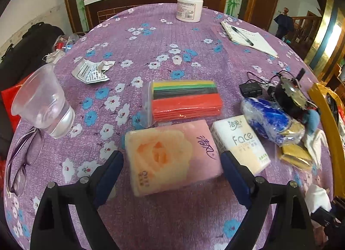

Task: Organize soft objects
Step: 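Grasp pink tissue pack with left tool while right tool holds white cloth, then lift pink tissue pack with left tool while right tool lifts white cloth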

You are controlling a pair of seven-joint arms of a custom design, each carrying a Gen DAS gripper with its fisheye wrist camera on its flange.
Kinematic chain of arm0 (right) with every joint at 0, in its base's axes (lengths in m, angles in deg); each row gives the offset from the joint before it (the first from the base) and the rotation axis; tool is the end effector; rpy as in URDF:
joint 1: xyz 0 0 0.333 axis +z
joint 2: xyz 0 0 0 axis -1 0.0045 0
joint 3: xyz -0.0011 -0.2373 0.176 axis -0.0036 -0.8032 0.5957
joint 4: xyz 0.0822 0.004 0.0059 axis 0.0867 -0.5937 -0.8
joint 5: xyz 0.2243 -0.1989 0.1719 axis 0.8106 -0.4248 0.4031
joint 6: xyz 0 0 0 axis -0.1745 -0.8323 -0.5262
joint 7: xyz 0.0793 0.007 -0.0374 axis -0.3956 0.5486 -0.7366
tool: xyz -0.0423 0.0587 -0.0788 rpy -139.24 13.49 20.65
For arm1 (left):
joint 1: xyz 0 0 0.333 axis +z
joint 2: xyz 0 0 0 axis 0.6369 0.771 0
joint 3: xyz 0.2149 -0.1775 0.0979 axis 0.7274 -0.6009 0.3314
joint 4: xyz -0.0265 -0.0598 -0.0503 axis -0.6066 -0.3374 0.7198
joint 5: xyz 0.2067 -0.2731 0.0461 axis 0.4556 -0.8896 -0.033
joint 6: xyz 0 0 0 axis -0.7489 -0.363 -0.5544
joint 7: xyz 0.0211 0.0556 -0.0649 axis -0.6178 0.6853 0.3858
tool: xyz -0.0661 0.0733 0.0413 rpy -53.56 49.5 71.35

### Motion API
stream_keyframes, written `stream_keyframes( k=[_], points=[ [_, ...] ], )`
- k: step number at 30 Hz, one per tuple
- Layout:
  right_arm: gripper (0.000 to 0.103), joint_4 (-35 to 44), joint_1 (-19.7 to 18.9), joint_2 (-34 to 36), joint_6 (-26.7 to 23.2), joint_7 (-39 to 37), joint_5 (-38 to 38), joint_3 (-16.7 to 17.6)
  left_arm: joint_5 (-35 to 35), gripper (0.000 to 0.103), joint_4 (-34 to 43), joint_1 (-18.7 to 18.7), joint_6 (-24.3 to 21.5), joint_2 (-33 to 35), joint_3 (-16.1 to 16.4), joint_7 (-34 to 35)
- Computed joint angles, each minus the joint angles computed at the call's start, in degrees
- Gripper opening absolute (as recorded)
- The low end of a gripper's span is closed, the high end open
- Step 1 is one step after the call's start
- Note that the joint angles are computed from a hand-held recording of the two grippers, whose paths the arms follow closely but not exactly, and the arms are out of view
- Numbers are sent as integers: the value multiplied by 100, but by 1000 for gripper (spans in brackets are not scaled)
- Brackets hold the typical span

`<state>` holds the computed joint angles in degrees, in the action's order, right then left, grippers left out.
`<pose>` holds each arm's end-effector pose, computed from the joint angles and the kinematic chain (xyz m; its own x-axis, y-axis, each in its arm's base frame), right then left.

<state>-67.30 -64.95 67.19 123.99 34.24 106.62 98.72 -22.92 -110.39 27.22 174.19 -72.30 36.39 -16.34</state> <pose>0.4470 0.3073 0.3276 0.6998 -0.5783 -0.4194 -0.6884 -0.3890 -0.6122 0.3979 -0.2097 0.3283 0.4990 -0.8660 0.0325 -0.7147 -0.4325 -0.5497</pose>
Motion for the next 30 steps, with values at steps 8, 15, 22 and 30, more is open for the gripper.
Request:
stream_keyframes(
  k=[8,15,22,30],
  points=[
    [24,-9,-8,-11,1,-68,91,1,311,78,81,-112,-315,101,5,-393],
    [24,-34,6,-45,1,-196,195,-18,615,77,-301,-358,-497,-494,-390,-1230],
    [24,-75,49,-121,159,-585,691,-38,1058,78,274,-1022,-1547,-93,-891,-1888],
    [24,-86,143,-176,191,-942,1065,-127,1124,78,699,-1494,-2128,246,-706,-1768]
  ],
)
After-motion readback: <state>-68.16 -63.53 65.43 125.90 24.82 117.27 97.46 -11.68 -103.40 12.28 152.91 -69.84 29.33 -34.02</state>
